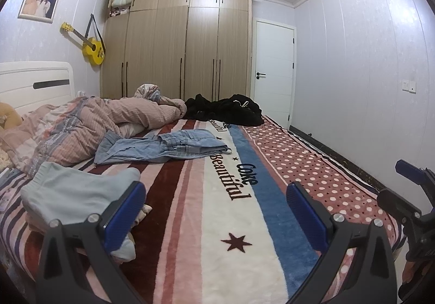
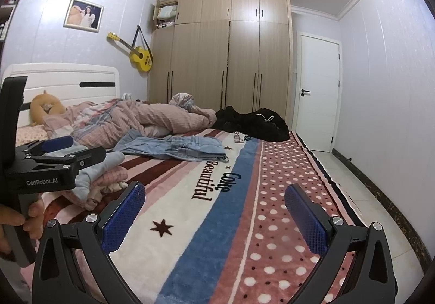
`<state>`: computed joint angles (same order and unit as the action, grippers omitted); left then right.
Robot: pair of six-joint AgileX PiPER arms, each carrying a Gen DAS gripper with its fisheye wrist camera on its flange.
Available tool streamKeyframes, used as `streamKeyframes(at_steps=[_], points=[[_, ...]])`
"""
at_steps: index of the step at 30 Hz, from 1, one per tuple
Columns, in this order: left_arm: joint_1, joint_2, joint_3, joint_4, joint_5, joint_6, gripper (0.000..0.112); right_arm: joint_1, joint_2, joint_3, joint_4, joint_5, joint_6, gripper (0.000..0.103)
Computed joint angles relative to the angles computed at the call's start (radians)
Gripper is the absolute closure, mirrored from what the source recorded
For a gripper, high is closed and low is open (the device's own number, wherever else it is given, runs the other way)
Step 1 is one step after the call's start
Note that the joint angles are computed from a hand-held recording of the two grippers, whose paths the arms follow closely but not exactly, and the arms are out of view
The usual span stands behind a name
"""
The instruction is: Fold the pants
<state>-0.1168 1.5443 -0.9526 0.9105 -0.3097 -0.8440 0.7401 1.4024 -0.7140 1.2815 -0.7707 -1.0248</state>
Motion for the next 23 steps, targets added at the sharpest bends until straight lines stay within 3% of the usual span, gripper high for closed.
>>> streamKeyframes(at_steps=[23], points=[[-0.003, 0.01, 0.001, -0.038, -0.001, 0.043, 0.01, 0.001, -0.003, 0.002, 0.002, -0.001, -0.002, 0.001]])
